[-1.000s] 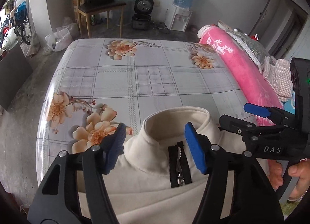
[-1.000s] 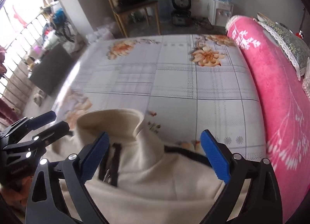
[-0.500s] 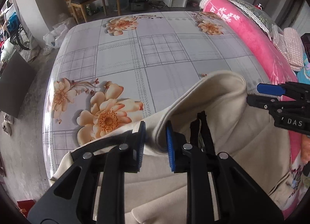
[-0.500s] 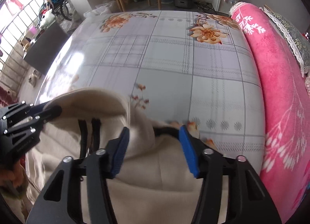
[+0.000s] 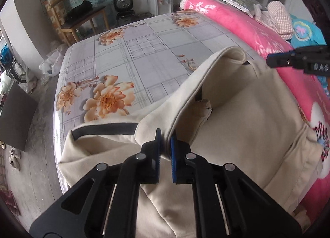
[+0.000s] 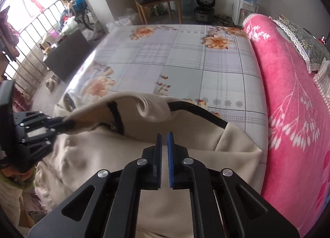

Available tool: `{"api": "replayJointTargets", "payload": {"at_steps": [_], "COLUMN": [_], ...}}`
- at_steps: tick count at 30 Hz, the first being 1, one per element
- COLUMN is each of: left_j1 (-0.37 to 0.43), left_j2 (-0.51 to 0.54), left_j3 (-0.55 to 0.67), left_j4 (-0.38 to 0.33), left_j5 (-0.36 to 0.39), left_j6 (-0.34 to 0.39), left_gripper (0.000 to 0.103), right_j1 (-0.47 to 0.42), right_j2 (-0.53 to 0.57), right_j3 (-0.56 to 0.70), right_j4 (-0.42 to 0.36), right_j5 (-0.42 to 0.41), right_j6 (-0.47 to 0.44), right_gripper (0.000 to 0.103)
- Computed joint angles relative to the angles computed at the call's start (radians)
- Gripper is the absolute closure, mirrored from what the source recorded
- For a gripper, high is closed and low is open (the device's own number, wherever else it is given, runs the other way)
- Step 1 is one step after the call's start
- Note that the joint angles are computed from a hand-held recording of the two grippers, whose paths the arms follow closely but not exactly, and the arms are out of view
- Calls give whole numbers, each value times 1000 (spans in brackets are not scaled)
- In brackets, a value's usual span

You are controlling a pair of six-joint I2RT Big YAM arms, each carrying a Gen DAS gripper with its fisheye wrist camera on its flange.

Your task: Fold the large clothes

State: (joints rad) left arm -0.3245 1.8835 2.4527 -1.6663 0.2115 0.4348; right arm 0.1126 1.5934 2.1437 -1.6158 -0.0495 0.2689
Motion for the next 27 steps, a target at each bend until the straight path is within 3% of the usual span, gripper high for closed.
{"api": "replayJointTargets", "payload": {"at_steps": [1,3,4,5,7,10,18,23,27], "left_j1": [4,12,15,19,25,32,35,42,47], "left_j2": [-22,-45,-48,-53,-51,-48,-60,-51,-43], "left_j3": [-37,-74,-82,-92,-92,-84,-113,-98,-82], "left_j4": [18,29,29,30,29,27,40,36,31], "left_j5": [7,24,30,40,56,83,114,138,144], "left_j6": [3,1,-2,-4,-11,-23,-9,-24,-20], "left_gripper": [96,96,96,96,96,96,96,96,96], "right_j1": [4,18,30,39,63,73,66,112,121], "right_j2": [-19,-46,-55,-58,-52,-37,-29,-34,-81], "right_j3": [-13,-31,-38,-41,-44,-61,-146,-205,-264], "right_j4": [20,53,70,79,82,102,221,234,291], "right_j5": [-16,-32,-20,-2,54,72,177,323,358], "right_j6": [-1,-1,0,-3,-15,1,184,169,181], "right_gripper": [96,79,59,52,52,52,52,52,52]}}
